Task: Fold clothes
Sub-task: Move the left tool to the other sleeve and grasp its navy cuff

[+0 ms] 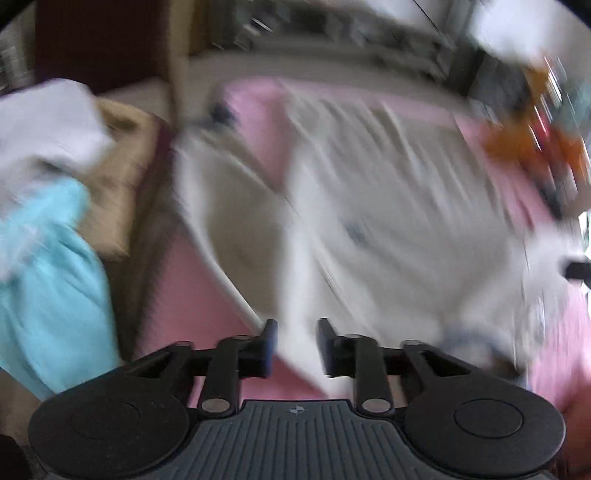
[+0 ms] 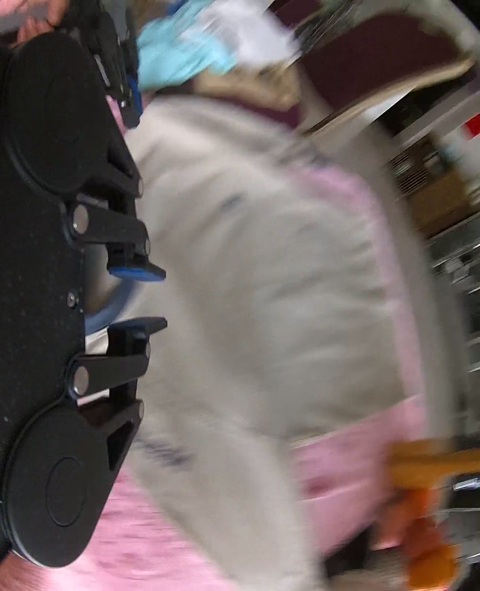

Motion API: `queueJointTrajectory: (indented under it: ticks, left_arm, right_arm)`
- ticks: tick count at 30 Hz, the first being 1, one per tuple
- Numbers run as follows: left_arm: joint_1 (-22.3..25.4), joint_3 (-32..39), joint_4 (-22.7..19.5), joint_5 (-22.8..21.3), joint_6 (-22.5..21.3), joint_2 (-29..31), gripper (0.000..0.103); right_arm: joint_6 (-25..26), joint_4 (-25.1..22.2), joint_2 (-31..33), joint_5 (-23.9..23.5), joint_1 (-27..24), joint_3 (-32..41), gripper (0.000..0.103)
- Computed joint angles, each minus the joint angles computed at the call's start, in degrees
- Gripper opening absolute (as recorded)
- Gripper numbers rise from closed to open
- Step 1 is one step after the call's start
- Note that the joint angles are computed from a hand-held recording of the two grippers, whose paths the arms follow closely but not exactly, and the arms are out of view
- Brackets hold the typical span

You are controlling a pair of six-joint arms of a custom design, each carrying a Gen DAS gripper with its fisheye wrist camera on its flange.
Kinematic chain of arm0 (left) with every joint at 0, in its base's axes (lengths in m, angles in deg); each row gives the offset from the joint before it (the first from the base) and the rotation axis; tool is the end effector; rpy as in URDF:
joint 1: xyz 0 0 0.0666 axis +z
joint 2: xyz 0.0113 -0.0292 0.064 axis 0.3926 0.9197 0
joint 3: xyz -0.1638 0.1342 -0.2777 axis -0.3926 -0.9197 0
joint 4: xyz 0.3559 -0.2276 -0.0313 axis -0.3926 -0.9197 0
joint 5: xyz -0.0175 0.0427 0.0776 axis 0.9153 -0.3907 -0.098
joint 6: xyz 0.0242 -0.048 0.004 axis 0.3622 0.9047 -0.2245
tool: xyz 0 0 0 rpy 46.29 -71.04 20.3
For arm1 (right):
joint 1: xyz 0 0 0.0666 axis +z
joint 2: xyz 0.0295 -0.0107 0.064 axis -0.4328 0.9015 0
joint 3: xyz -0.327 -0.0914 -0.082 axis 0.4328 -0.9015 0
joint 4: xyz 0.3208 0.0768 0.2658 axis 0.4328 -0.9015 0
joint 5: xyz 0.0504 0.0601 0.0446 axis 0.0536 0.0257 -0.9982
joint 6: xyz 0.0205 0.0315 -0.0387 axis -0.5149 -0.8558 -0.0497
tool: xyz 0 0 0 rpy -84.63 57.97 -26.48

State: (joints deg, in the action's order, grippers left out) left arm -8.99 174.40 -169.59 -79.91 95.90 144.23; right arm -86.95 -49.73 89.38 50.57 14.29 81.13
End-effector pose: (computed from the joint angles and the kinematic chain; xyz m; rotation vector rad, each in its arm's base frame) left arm 0.3929 -0.2450 0.5672 0.3791 2.5209 -0.2545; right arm 0.2801 0.2200 0.5927 0.4873 2.4464 0.3438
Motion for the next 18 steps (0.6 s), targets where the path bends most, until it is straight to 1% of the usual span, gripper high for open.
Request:
queueJointTrajectory:
  ticks: [1,2,4,6,7,10,11,13,15,16,17,18]
  left_arm:
    - [1.6,1.7,1.4,-0.7,1.4,1.0,0.045]
    - [3.0,3.5,2.0,-1.4,2.4,2.6,0.046]
    - [6.1,7.6,2.8,-2.2,4.5,6.9,0.046]
    - [8.4,11.7,1.7,-0.9,6.8,11.8,0.045]
    - [9.5,14.1,0.9,-0.2,7.9,14.5,0.042]
    - [11.1,20.7,-2.3,2.6,9.8,21.4,0.042]
    - [11.3,22.7,-3.3,2.9,9.3,23.3,0.042]
    - [11.1,26.0,-5.5,2.4,8.4,26.4,0.042]
    - [10.9,30.7,-7.8,2.9,7.2,30.5,0.042]
    - [10.9,33.4,-9.1,3.2,6.7,32.7,0.038]
    - [10.9,35.3,-9.7,3.1,6.5,34.2,0.032]
    - [11.0,37.2,-10.3,2.9,6.3,35.7,0.029]
  right_arm:
    - [1.7,1.3,0.8,1.5,-0.3,2.2,0.036]
    - [3.4,3.0,1.3,2.8,-0.5,3.7,0.041]
    - [6.8,7.5,2.4,5.5,-1.1,5.9,0.044]
    - [8.9,12.4,3.0,7.4,-2.1,6.1,0.045]
    - [9.0,14.4,2.9,7.4,-2.5,5.6,0.045]
    - [8.2,20.1,3.4,5.5,-3.8,4.0,0.045]
    - [8.2,21.4,3.5,5.2,-3.9,3.3,0.045]
    - [8.4,22.9,4.2,4.8,-3.9,2.6,0.045]
    - [8.5,23.7,5.1,4.6,-3.9,2.3,0.045]
    - [8.4,23.6,5.4,4.5,-4.0,2.2,0.045]
    - [8.1,23.4,5.5,4.5,-3.8,2.2,0.045]
    - [7.7,23.2,5.6,4.7,-3.5,2.2,0.045]
